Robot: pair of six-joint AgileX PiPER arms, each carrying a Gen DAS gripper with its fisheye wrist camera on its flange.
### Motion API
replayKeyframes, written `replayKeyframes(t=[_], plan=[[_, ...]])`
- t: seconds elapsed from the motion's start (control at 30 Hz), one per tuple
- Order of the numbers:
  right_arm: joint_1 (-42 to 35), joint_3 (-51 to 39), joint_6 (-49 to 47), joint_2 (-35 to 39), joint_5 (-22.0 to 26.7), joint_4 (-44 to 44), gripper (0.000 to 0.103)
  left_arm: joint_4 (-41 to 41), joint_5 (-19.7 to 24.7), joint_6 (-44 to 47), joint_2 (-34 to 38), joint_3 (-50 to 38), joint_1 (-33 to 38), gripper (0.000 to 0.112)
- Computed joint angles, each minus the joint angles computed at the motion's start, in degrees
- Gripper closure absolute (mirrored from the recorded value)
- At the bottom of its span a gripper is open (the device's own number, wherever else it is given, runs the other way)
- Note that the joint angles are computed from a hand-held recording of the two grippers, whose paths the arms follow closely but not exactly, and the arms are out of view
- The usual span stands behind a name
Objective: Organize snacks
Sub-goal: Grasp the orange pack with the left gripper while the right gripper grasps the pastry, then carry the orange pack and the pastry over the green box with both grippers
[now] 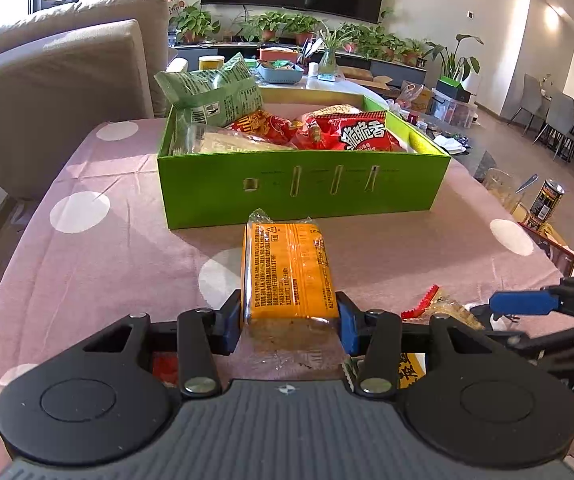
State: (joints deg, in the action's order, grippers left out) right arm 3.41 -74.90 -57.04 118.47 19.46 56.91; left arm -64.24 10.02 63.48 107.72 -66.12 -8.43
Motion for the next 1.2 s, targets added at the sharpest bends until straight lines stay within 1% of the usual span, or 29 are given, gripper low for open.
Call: replayKeyframes(t=[0.07,0.13,0.23,0.33,0.4,0.5,0.53,0.67,0.8,1.03,1.2], plan=[[0.2,0.0,6.1,-0.2,-0.4,-6.9,0.038,-3.5,0.2,3.6,-0.7,0.9,0.3,0.069],[-0.3,-0.2,9.7,-0.1,0.9,-10.8,0.038,-5.8,0.1,5.8,-1.3,1.5,0.3,0.069],[-0.2,-0.1,12.5,0.1,1.3,-14.0,0.039,-9.3,-0.4,9.4,-1.9,2.2,0.1,0.069],[1.0,0.6,13.8,0.2,-1.1,-15.4,0.038,-11.5,0.0,11.7,-2.3,2.8,0.0,0.069],[1.5,0.2,14.9,0.7,-2.1,-16.3,0.039,-11.3,0.7,11.3,-2.4,3.0,0.1,0.069],[2.0,0.4,12.9,0.8,-3.4,-14.2,0.039,-11.6,0.7,11.8,-2.7,3.3,-0.1,0.069],[1.9,0.2,13.9,0.8,-3.1,-14.9,0.039,-12.0,0.6,12.2,-2.8,3.4,-0.2,0.069],[0.0,-0.3,9.6,0.7,0.1,-7.0,0.039,-13.4,0.7,13.6,-3.1,3.8,-0.1,0.069],[-0.1,0.0,7.6,0.0,-0.3,-3.7,0.039,-14.1,0.7,14.4,-3.4,4.0,-0.2,0.069],[0.0,0.7,-0.2,-2.0,-0.5,4.0,0.039,-16.6,1.0,17.1,-4.1,4.4,-0.3,0.069],[0.0,-0.4,-2.5,-2.7,-0.1,6.2,0.039,-17.1,1.1,18.1,-4.8,4.4,-0.5,0.069]])
